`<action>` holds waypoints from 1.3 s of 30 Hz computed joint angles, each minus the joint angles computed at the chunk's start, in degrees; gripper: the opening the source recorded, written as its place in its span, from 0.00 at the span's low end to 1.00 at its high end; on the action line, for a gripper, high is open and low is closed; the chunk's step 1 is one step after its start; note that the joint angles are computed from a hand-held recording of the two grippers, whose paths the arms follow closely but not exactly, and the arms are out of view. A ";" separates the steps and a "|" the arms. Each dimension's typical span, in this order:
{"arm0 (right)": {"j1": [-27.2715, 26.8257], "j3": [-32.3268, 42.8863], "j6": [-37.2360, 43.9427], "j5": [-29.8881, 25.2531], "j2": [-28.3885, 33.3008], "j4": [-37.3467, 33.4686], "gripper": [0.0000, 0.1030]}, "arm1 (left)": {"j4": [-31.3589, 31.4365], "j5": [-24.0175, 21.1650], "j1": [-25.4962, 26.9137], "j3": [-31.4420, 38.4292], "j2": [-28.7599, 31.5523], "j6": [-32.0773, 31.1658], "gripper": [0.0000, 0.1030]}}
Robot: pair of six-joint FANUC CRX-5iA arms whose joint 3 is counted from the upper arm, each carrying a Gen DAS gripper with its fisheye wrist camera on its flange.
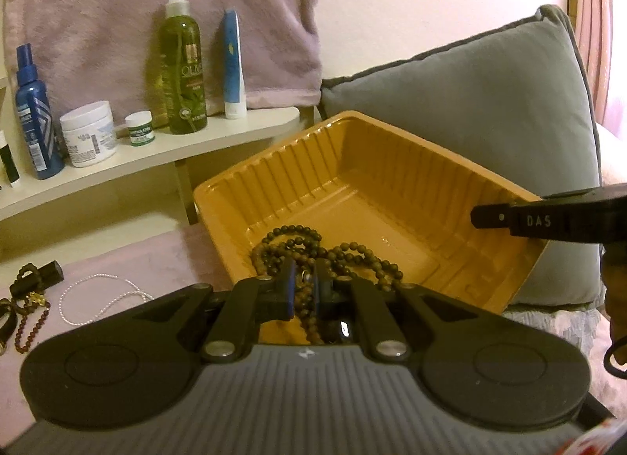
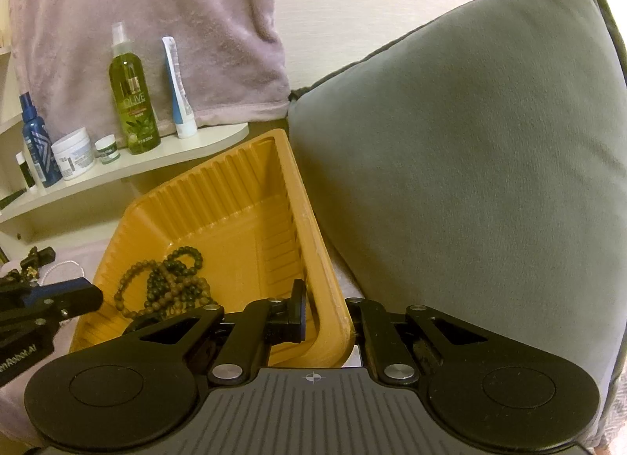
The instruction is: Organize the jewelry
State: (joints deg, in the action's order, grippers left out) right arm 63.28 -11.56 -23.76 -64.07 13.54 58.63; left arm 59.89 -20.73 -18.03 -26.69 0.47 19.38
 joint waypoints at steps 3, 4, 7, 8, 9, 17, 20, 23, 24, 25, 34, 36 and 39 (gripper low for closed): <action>0.00 -0.03 -0.01 -0.01 -0.02 0.04 0.08 | -0.03 0.44 -0.23 -0.08 0.16 0.08 0.18; 0.00 -0.05 -0.03 0.00 0.00 0.07 0.08 | 1.20 0.78 -0.44 -0.49 0.02 -0.95 0.22; 0.02 0.02 -0.07 -0.05 0.06 0.06 0.08 | 3.62 1.87 -0.80 -1.62 -0.63 -2.97 0.24; 0.02 0.02 -0.07 -0.05 0.06 0.06 0.08 | 4.44 2.22 -0.81 -2.05 -0.92 -3.53 0.24; 0.04 0.02 -0.07 -0.08 0.08 0.08 0.08 | 4.77 2.48 -0.64 -2.41 -1.25 -3.53 0.24; 0.08 0.07 0.14 -0.19 0.11 0.11 0.08 | 2.04 4.20 2.87 -4.51 -3.69 1.44 0.24; 0.10 0.18 0.23 -0.30 0.21 0.07 0.08 | -1.79 4.50 5.22 -4.56 -4.31 5.74 0.24; 0.12 0.20 0.27 -0.32 0.19 0.05 0.08 | -5.99 5.21 7.71 -4.53 -4.83 10.10 0.24; 0.13 0.22 0.35 -0.34 0.20 0.05 0.08 | -7.37 5.43 8.63 -4.54 -4.98 11.42 0.24; 0.14 0.29 0.47 -0.37 0.25 0.03 0.08 | -8.96 5.81 9.53 -4.54 -5.12 12.77 0.24; 0.17 0.60 1.42 -0.67 0.42 -0.33 0.08 | -22.91 6.46 16.43 -2.10 -3.63 23.87 0.24; 0.20 0.64 1.61 -0.74 0.43 -0.38 0.08 | -24.10 6.88 17.25 -1.55 -2.79 24.60 0.24; 0.19 0.76 2.01 -0.87 0.51 -0.52 0.08 | -24.11 7.28 17.95 -0.98 -1.39 23.98 0.24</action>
